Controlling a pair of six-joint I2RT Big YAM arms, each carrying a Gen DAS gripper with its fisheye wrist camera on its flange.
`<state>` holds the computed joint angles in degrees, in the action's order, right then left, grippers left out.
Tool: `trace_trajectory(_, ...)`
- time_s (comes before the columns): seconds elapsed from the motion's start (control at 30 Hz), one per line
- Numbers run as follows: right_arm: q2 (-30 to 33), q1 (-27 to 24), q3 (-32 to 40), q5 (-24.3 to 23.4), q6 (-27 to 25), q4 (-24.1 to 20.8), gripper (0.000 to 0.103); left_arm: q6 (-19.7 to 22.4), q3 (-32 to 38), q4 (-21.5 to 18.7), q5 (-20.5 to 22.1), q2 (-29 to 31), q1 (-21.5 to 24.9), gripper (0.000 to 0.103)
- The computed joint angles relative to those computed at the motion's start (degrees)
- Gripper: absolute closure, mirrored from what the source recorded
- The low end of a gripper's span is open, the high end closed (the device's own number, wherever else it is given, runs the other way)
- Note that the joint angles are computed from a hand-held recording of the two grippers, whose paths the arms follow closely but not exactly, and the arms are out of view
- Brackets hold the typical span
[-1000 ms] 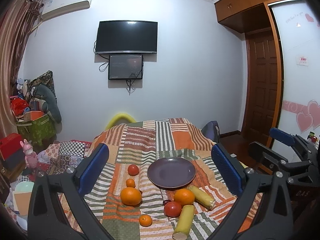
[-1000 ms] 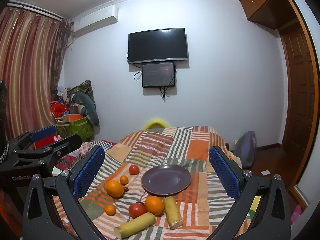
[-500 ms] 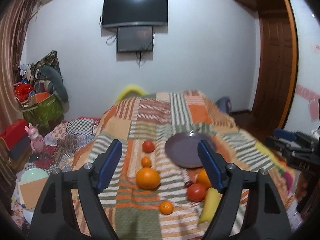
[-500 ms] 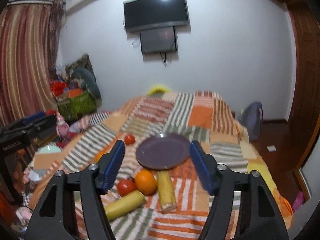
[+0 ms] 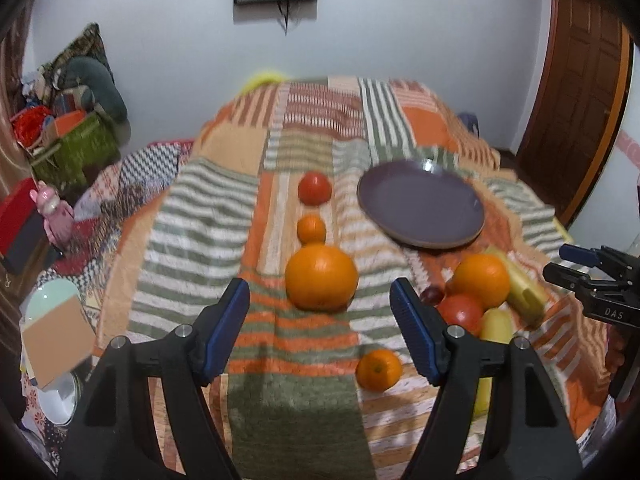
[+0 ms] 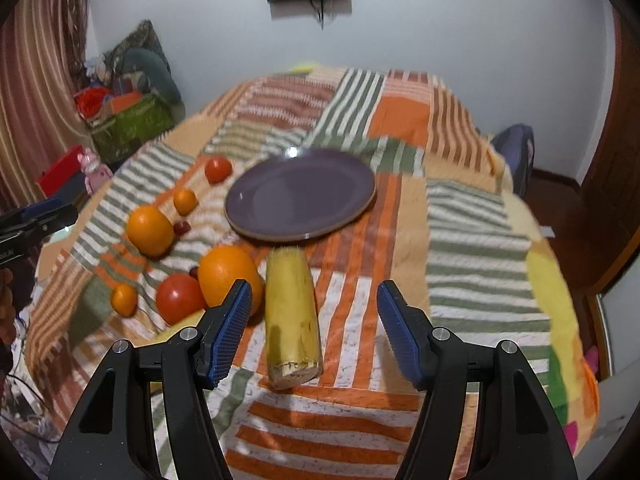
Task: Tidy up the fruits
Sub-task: 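Grasp the yellow corn cob with the right gripper while the left gripper approaches a large orange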
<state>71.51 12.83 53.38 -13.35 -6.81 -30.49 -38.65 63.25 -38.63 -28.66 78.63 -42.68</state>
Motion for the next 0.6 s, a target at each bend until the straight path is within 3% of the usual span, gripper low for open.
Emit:
trace_trajectory(0.17,4.08,0.88,1.58,-1.09,-1.42,-1.95,0.044,1.88,0.40,0.42,4.42,3.00,2.53,0.030)
trace_trajectory(0.27,6.44,1.11,2.97,-2.09,-2.07,-3.54,0.059,3.21,1.55,-0.05,6.37,4.89,3.96,0.030)
trace_trajectory(0.33,7.52,1.08,3.78,-2.52,-2.30,-4.46,0.063,3.58,2.33,-0.05,7.53,6.04,4.94,0.030)
trace_trajectory(0.6,10.67,1.90,6.13,-1.70,-3.94,-5.84,0.067,1.90,3.52,3.28,11.32,10.38,8.10,0.030)
